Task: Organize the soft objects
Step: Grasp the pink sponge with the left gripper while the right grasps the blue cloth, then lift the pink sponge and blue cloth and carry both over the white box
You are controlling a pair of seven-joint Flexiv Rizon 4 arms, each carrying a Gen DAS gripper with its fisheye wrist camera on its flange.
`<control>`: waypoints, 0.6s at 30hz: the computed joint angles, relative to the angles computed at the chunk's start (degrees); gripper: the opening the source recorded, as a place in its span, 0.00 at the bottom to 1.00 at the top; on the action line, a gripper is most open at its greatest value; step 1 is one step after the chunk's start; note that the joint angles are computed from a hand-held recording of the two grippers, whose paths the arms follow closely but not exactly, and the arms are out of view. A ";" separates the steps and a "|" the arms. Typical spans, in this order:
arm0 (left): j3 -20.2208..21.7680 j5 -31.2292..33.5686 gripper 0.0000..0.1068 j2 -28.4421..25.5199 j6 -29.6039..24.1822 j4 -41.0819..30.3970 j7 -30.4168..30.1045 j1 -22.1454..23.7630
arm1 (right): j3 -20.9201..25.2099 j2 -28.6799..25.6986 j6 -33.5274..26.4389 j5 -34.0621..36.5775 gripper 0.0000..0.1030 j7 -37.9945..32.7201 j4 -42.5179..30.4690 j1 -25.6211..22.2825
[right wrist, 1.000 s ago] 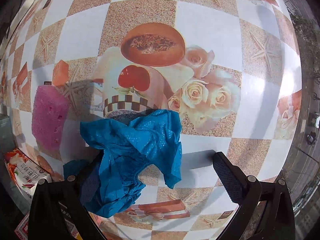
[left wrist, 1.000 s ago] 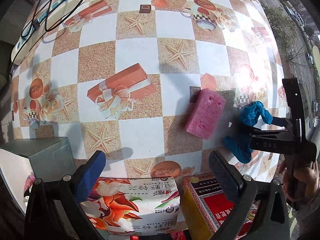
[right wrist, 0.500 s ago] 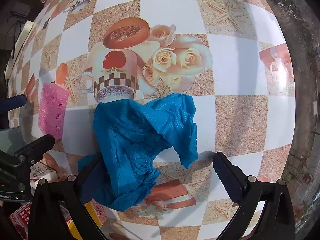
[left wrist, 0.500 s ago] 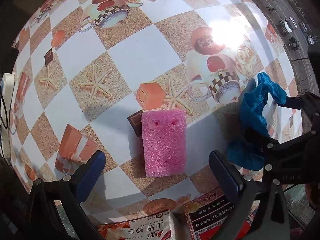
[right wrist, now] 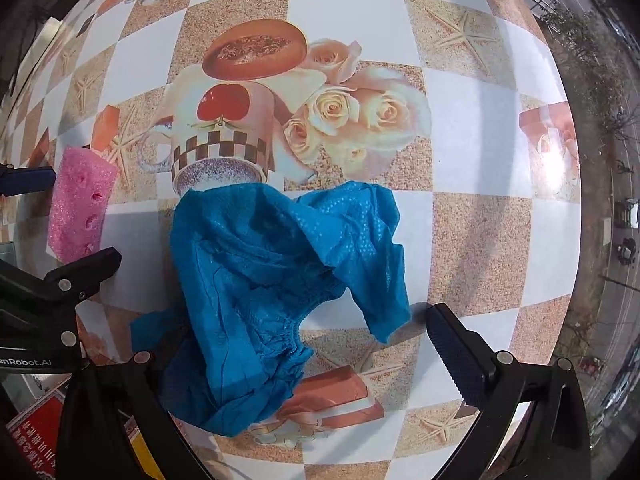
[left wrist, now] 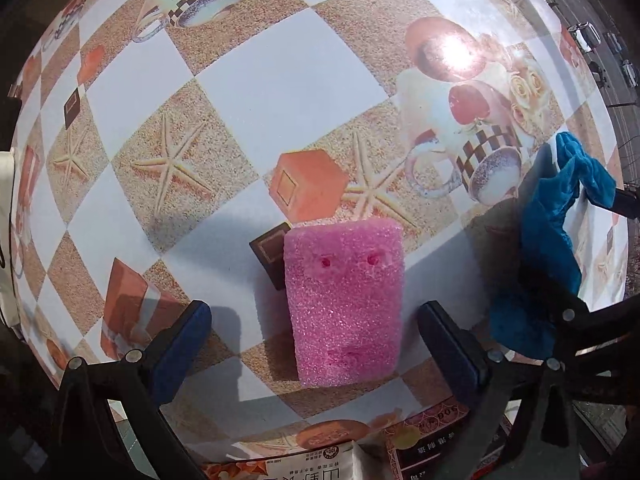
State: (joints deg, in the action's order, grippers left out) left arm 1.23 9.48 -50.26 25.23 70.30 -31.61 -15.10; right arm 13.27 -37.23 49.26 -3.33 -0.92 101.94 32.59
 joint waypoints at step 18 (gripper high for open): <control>-2.93 -7.07 0.43 5.65 8.06 8.28 2.49 4.57 | -3.10 4.30 7.63 -4.29 0.22 10.58 4.81 3.97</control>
